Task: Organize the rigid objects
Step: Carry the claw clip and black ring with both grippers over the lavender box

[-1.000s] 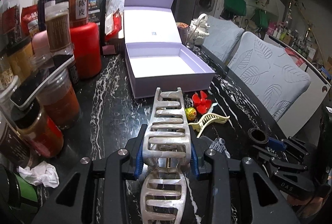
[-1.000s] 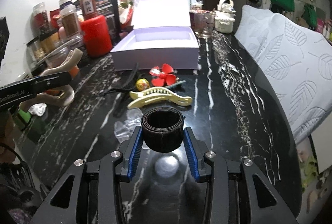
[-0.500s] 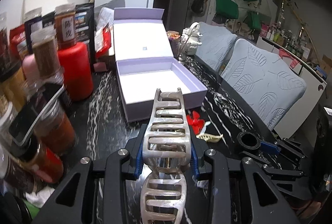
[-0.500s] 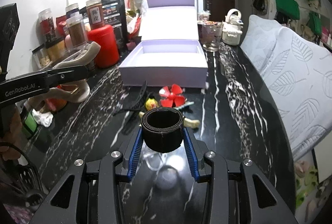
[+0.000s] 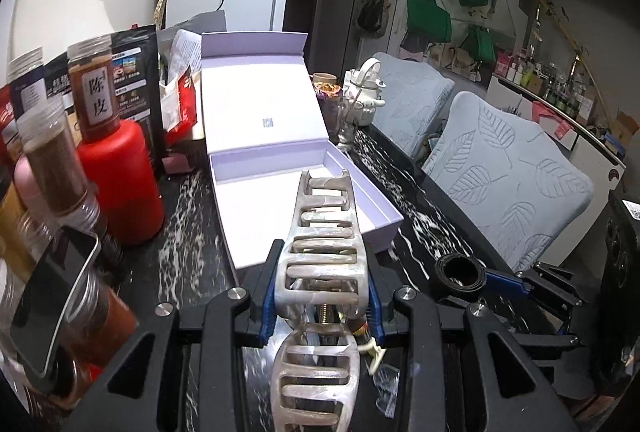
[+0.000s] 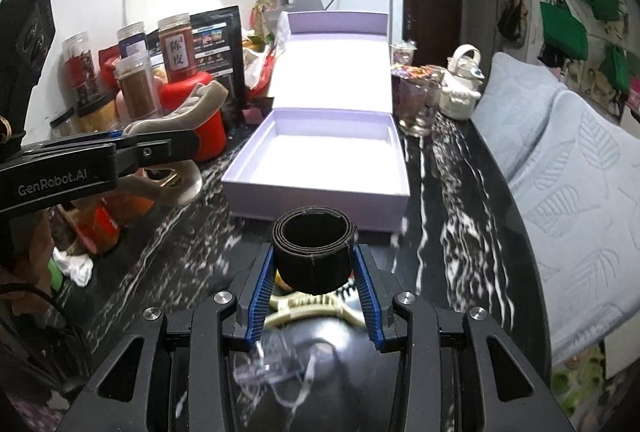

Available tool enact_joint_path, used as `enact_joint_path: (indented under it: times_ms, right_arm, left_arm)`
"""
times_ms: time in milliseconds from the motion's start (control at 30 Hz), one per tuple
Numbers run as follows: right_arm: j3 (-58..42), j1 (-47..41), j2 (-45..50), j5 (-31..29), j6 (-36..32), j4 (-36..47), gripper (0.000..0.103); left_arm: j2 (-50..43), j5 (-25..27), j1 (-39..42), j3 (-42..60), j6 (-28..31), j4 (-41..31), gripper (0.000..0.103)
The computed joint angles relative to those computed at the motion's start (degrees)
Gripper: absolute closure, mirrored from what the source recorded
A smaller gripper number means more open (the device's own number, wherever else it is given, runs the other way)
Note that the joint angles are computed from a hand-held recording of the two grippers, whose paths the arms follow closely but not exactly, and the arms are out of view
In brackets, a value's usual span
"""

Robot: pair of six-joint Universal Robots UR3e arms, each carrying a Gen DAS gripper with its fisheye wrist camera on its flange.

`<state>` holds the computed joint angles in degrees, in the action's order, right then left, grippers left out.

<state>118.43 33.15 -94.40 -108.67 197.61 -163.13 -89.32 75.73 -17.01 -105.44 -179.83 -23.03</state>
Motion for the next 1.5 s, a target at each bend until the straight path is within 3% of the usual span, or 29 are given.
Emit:
enact_joint_path:
  times_ms: [733,1500]
  right_arm:
    - [-16.58,-11.15,10.64,10.15,-11.96,1.7,0.064]
    - [-35.12,-19.09,22.96,14.4,-18.53,3.05,0.064]
  left_arm:
    - [-16.31,1.74,0.37,22.22,0.41,-1.82,0.068]
    - [-38.83,5.92,-1.54,58.59,1.79,-11.5,0.068]
